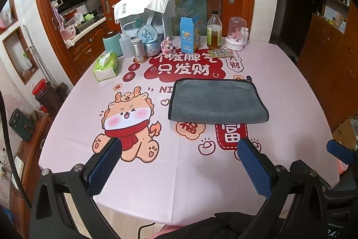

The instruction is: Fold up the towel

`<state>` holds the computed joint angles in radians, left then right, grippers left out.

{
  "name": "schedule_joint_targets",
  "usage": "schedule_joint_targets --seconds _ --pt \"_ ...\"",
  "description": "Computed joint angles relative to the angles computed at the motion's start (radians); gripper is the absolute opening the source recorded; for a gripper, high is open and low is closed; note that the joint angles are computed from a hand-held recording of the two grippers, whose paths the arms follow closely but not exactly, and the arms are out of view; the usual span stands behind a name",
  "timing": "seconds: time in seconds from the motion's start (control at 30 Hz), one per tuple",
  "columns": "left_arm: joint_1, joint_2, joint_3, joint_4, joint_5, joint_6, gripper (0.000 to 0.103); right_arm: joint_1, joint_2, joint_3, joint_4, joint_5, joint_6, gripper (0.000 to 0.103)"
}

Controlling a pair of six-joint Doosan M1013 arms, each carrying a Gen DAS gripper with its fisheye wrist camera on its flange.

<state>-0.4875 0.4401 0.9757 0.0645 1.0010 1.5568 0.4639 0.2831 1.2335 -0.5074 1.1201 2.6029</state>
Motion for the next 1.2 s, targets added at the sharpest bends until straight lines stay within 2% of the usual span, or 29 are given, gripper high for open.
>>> schedule_joint_targets --seconds 1.2 --pt "-0.003 0.007 -0.011 0.003 0.01 -0.001 0.102 -0.003 0.003 0.005 0.019 0.002 -0.002 0.099"
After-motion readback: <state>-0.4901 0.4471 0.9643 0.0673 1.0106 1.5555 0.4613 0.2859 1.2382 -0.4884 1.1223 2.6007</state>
